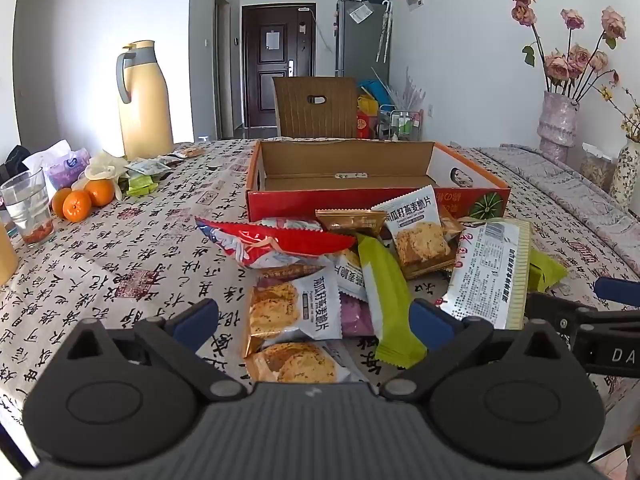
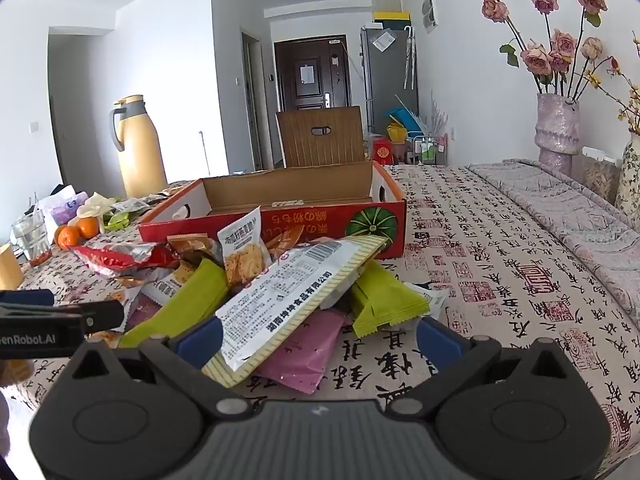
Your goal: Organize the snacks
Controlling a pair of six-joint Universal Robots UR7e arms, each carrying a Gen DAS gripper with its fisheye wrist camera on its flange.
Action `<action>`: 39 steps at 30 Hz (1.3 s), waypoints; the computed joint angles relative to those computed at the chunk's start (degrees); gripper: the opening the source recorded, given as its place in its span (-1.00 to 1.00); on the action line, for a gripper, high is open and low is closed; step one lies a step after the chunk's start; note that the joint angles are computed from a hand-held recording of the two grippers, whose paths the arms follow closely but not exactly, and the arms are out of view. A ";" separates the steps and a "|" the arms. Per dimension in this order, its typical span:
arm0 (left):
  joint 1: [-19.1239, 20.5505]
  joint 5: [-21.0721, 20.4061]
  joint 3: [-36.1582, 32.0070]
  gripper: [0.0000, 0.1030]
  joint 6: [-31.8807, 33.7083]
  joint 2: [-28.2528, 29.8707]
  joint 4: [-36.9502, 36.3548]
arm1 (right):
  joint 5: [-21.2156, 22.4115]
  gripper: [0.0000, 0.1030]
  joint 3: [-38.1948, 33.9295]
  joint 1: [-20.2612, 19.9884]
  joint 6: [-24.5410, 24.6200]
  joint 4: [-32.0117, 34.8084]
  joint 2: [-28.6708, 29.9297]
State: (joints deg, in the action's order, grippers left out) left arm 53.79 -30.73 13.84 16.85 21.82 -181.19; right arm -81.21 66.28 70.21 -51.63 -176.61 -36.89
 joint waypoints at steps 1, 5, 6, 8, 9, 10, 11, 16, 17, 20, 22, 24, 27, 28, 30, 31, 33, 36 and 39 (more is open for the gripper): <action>-0.01 -0.04 -0.70 1.00 0.42 0.39 -0.23 | 0.10 1.00 -0.03 -0.02 -0.09 -0.23 0.07; -0.10 -0.40 -1.76 1.00 1.39 1.50 -1.48 | 0.19 1.00 -0.02 -0.02 0.03 -0.10 0.04; -0.09 -0.47 -1.52 1.00 1.48 1.46 -1.80 | 0.22 1.00 0.03 -0.02 0.02 -0.18 0.03; 0.16 -0.89 -1.21 1.00 1.14 1.01 -1.28 | 0.13 1.00 -0.17 0.00 0.01 0.04 0.13; 0.21 -0.99 -1.88 1.00 1.41 1.36 -1.26 | 0.10 1.00 -0.17 0.01 -0.01 -0.01 0.14; 0.25 -1.03 -2.74 1.00 1.63 1.80 -1.04 | 0.03 1.00 0.10 0.03 -0.03 -0.15 0.01; 0.31 -1.16 -3.16 1.00 1.77 1.99 -0.95 | -0.05 1.00 0.40 0.06 -0.03 -0.30 -0.15; 0.27 -1.50 -1.23 1.00 1.97 1.05 -2.26 | -0.26 1.00 -0.34 0.09 -0.05 -0.05 0.30; 0.28 -1.46 -1.51 1.00 1.95 1.18 -2.09 | -0.27 1.00 -0.35 0.04 0.07 0.11 0.27; 0.29 -1.42 -0.80 1.00 1.82 0.84 -2.46 | -0.40 1.00 -0.36 0.09 0.08 0.13 0.27; 0.30 -1.36 -1.35 1.00 1.64 1.12 -2.01 | -0.30 1.00 -0.11 0.02 -0.13 0.19 0.08; 0.33 -1.43 -1.74 1.00 1.56 1.36 -1.72 | -0.51 1.00 -0.33 0.05 -0.22 0.19 0.32; 0.34 -1.47 -2.03 1.00 1.52 1.51 -1.54 | -0.60 1.00 -0.37 0.04 -0.23 0.22 0.34; 0.33 -1.42 -2.25 1.00 1.52 1.63 -1.44 | -0.60 1.00 -0.36 0.03 -0.23 0.21 0.35; 0.34 -1.43 -2.33 1.00 1.62 1.67 -1.49 | -0.64 1.00 -0.42 0.06 -0.25 0.22 0.39; 0.33 -1.45 -2.40 1.00 1.68 1.72 -1.53 | -0.63 1.00 -0.42 0.05 -0.25 0.23 0.39; 0.36 -1.45 -3.49 1.00 1.82 2.29 -1.12 | -0.64 1.00 -0.45 0.07 -0.25 0.24 0.40; 0.36 -1.50 -3.49 1.00 1.76 2.28 -1.10 | -0.67 1.00 -0.46 0.07 -0.25 0.26 0.40; 0.37 -1.52 -3.30 1.00 1.71 2.19 -1.16 | -0.70 1.00 -0.48 0.08 -0.25 0.28 0.40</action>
